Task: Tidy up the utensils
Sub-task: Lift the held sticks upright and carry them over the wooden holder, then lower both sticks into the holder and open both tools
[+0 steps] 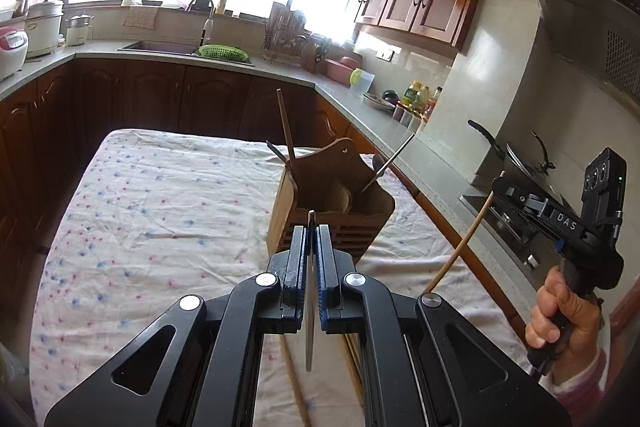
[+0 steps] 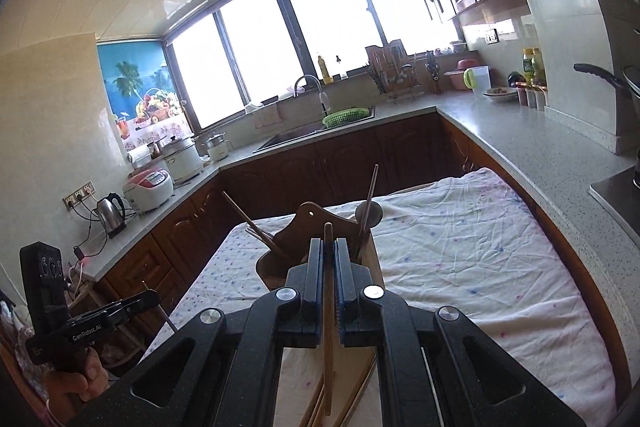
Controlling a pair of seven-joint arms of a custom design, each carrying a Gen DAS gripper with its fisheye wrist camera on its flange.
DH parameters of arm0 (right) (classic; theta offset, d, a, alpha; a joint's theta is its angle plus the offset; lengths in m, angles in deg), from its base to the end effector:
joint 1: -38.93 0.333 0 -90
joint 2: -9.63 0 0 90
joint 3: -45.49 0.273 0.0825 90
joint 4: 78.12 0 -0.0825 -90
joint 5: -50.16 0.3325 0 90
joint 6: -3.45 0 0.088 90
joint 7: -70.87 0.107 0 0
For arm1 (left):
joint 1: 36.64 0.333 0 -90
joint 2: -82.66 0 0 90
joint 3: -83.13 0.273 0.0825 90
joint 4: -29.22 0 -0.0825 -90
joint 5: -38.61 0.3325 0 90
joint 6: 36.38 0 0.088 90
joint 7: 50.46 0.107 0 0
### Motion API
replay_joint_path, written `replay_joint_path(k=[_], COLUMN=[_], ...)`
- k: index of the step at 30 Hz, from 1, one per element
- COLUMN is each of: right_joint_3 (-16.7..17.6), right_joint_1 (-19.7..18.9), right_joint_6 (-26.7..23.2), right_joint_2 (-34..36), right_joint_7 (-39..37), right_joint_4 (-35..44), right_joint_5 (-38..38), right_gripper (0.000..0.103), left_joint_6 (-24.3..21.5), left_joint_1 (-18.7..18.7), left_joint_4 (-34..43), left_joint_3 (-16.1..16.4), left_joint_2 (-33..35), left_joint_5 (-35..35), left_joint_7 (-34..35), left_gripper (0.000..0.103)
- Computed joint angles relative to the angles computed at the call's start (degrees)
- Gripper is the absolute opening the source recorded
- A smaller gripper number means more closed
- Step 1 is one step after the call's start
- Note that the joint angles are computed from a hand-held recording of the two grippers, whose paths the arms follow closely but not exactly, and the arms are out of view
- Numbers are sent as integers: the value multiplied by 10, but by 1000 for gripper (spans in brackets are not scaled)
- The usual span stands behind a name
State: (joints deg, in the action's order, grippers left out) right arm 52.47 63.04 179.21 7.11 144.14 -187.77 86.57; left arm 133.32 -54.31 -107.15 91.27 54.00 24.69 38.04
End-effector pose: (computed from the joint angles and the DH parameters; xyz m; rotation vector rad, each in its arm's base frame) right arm 0.4859 0.2393 0.6184 -1.5327 1.2097 -0.4195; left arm 0.4191 -0.0420 0.6116 -1.7397 1.5789 -1.2675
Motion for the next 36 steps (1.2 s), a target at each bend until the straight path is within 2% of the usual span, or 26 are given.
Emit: replay_joint_path(k=[16,23,28,30,33,34,36], right_joint_3=[2,6,-28,-83,-139,-149,-133], right_joint_1=[-8,-20,-5,32,67,72,59], right_joint_6=[27,42,65,64,63,64,70], right_joint_2=[25,74,126,151,189,200,217], right_joint_7=[10,38,132,203,279,295,302], right_joint_4=[45,117,187,218,261,269,280], right_joint_5=[-8,-26,-122,-192,-256,-269,-273], right_gripper=[5,5,5,5,5,5,5], left_joint_6=[26,48,67,76,90,98,117], left_joint_1=[-4,12,-2,22,58,65,64], left_joint_4=[71,142,218,248,280,286,294], left_joint_3=[0,-12,4,-13,-42,-48,-51], left_joint_2=[43,89,146,176,218,230,251], left_joint_5=[3,9,-28,-28,-25,-30,-76], left_joint_7=[12,16,45,36,19,20,53], left_gripper=[4,4,4,4,4,4,4])
